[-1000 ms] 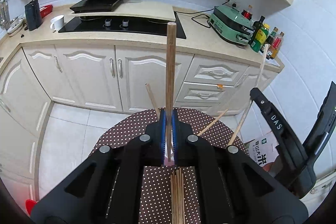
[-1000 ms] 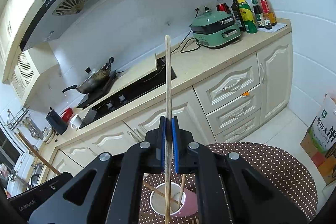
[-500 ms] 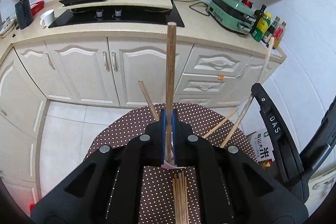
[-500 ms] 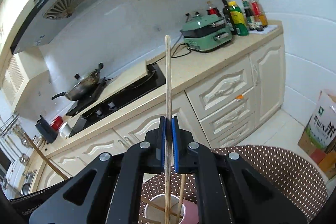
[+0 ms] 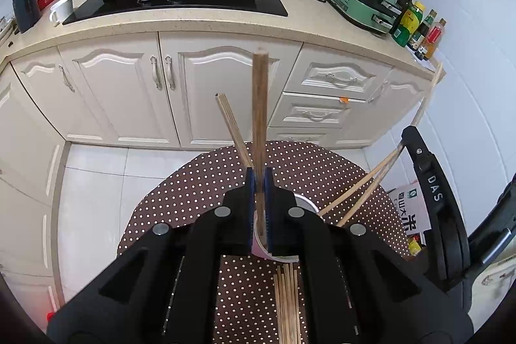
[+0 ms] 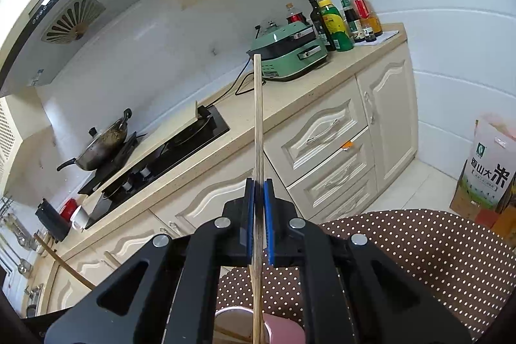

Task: Organize utensils
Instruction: 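Lower the right tool's chopstick toward the cup mouth while the left tool lowers its chopstick, then open both tools to drop their chopsticks into the pink cup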

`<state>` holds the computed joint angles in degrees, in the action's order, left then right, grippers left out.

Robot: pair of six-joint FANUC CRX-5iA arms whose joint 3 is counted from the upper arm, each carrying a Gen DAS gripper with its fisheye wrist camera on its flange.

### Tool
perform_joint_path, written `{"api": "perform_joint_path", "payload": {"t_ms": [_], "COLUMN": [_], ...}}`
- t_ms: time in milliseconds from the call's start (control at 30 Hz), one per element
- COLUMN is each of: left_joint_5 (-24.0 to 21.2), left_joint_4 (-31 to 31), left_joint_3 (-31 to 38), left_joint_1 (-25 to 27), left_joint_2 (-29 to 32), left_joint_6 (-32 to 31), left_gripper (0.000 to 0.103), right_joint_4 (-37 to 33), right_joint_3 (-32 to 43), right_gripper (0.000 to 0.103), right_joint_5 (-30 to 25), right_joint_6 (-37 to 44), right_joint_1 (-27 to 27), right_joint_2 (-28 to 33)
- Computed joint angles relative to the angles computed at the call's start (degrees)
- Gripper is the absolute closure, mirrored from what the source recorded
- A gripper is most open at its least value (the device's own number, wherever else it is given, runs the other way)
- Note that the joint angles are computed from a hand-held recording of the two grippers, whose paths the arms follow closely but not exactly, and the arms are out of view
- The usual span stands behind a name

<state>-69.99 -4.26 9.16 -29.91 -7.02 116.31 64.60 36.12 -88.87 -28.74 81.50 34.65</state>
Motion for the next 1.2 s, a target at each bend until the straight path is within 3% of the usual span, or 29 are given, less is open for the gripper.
{"api": "perform_joint_path", "payload": {"t_ms": [800,1200], "left_joint_5": [6.5,8.6], "left_joint_4": [4.6,6.1], "left_joint_3": [-7.8,-10.5], "left_joint_1": [2.4,3.2], "left_joint_2": [-1.7,-3.7], "left_joint_6": [-2.4,-4.0], "left_gripper": [0.096,0.096], "right_joint_4": [3.9,9.1], "right_joint_3": [-0.7,-0.3], "right_gripper": [0.098,0.098], "right_joint_5": [-0.8,3.5], "right_joint_6": [6.7,12.7], "right_joint_1": [1.4,1.5], "right_joint_2": [1.3,2.4]}}
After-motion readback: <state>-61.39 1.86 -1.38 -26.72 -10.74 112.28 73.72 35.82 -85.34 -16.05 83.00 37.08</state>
